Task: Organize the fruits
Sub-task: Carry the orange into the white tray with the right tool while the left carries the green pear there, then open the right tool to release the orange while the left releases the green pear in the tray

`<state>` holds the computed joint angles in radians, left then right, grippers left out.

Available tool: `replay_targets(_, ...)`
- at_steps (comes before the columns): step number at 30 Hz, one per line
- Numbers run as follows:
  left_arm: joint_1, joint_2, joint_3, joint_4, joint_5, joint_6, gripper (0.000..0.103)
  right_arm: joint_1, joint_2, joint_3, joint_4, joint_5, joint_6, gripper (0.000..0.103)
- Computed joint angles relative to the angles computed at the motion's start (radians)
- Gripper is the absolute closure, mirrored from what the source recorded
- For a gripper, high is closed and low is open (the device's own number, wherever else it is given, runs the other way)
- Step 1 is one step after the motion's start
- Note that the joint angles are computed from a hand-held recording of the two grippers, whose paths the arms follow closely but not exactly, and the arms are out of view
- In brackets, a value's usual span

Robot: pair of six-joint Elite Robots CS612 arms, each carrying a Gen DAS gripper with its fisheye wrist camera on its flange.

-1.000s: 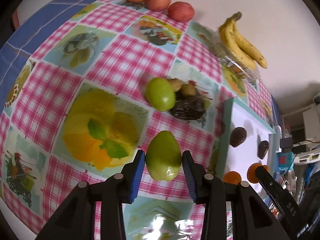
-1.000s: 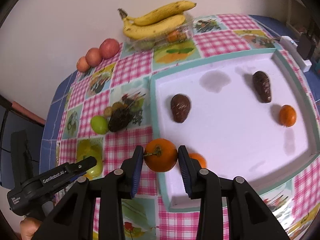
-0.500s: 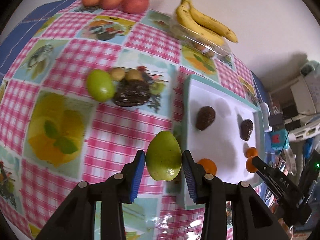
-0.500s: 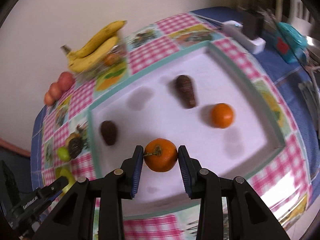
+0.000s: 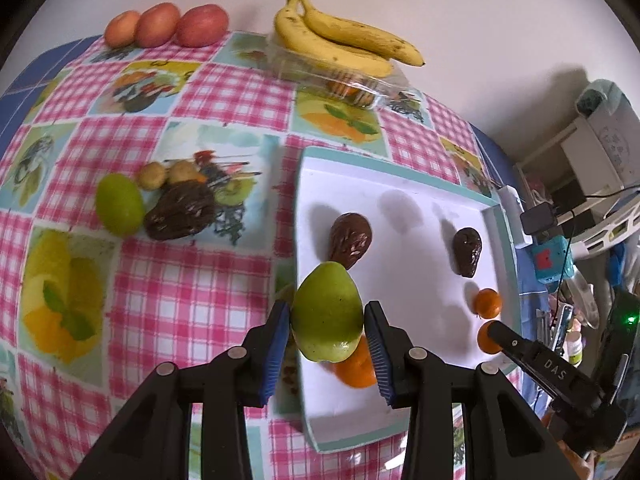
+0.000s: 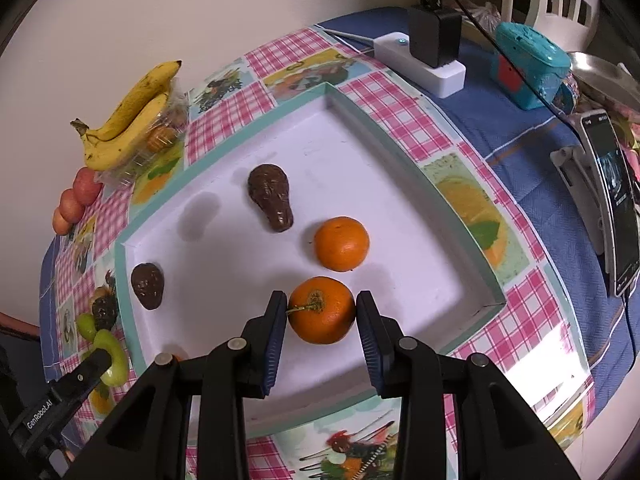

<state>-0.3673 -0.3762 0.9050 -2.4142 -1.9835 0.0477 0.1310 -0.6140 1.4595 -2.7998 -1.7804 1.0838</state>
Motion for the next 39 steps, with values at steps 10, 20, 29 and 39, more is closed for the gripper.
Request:
replay_targets(10,-0.018,0.019,-0.013,0.000,0.025,0.017,0.062,-0.006,0.009,-0.004,0.001,0.027,-0.012,0.066)
replay_targets(20,-0.026,0.033,-0.028,0.020,0.042,0.016,0.062,-0.015,0.025,-0.017,0.021,0.058,-0.011,0.066)
replay_targets(29,-0.025,0.028,-0.028,0.040,0.045,0.031,0.061,-0.013,0.024,-0.015,0.021,0.053,-0.009,0.066)
replay_targets(39,-0.013,0.011,-0.021,0.054,0.020,0.039,0.061,-0.008,0.023,-0.023,0.056,0.024,-0.024,0.064)
